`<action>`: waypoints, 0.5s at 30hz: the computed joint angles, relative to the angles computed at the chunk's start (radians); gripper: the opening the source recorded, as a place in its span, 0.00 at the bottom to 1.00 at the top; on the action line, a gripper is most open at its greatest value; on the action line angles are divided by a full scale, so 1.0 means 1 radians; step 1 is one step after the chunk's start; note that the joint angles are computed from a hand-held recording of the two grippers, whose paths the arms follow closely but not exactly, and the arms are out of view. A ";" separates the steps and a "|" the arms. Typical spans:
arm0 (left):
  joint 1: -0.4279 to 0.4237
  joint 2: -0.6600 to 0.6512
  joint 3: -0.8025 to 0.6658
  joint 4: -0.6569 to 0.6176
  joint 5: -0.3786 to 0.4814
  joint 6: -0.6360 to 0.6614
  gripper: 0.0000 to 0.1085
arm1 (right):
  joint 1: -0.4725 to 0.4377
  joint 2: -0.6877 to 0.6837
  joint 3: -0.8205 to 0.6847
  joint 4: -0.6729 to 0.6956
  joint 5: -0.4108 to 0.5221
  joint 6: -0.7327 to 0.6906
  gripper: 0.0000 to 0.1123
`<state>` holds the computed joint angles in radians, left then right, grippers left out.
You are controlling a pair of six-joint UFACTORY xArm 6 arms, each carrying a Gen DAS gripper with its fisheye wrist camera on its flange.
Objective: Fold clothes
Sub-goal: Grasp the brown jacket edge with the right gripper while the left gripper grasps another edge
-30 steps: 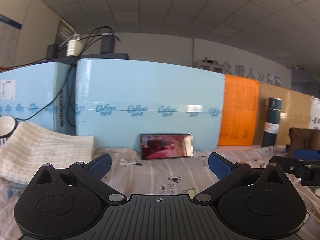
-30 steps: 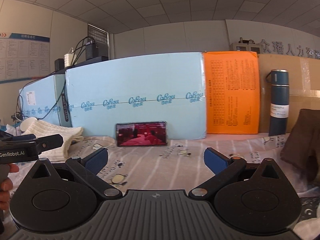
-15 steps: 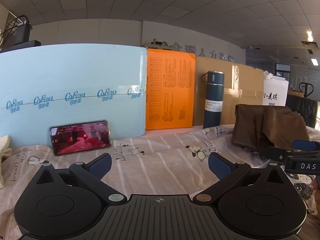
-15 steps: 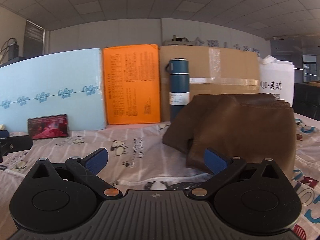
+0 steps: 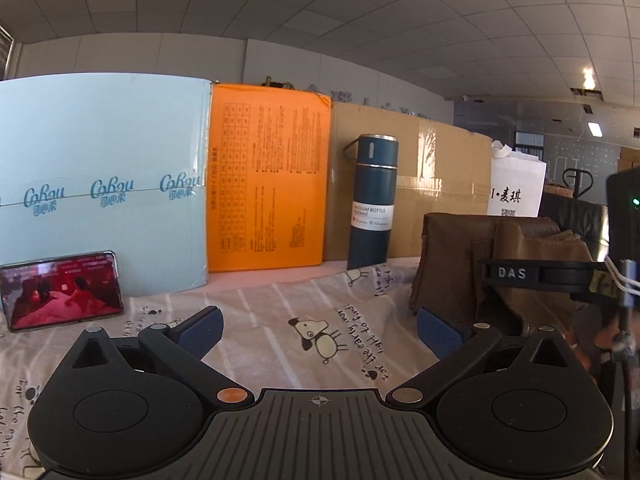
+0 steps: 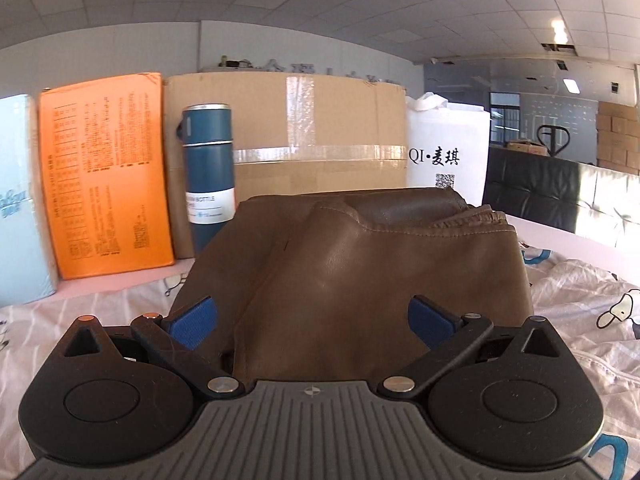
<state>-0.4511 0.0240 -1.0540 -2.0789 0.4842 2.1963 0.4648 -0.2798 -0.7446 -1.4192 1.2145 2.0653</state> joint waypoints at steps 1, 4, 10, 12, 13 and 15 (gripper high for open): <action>-0.004 0.007 -0.005 -0.003 -0.001 0.004 0.95 | -0.020 0.018 -0.019 0.009 -0.003 -0.005 0.92; -0.016 0.033 -0.026 -0.004 -0.008 0.003 0.95 | -0.074 0.061 -0.050 0.036 -0.025 -0.011 0.85; -0.026 0.110 -0.107 0.101 0.032 -0.130 0.95 | -0.092 -0.004 0.028 -0.047 -0.103 0.028 0.20; -0.029 0.147 -0.150 0.140 0.060 -0.181 0.95 | -0.085 -0.055 0.061 -0.043 -0.096 0.061 0.10; -0.031 0.165 -0.172 0.161 0.074 -0.206 0.95 | -0.085 -0.093 0.088 -0.046 -0.099 0.101 0.07; -0.037 0.206 -0.222 0.211 0.113 -0.244 0.95 | -0.067 -0.155 0.133 -0.047 -0.064 0.165 0.07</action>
<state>-0.4885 0.2303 -1.2759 -1.8679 0.5967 1.9520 0.3976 -0.4348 -0.6118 -1.4663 1.1503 2.2305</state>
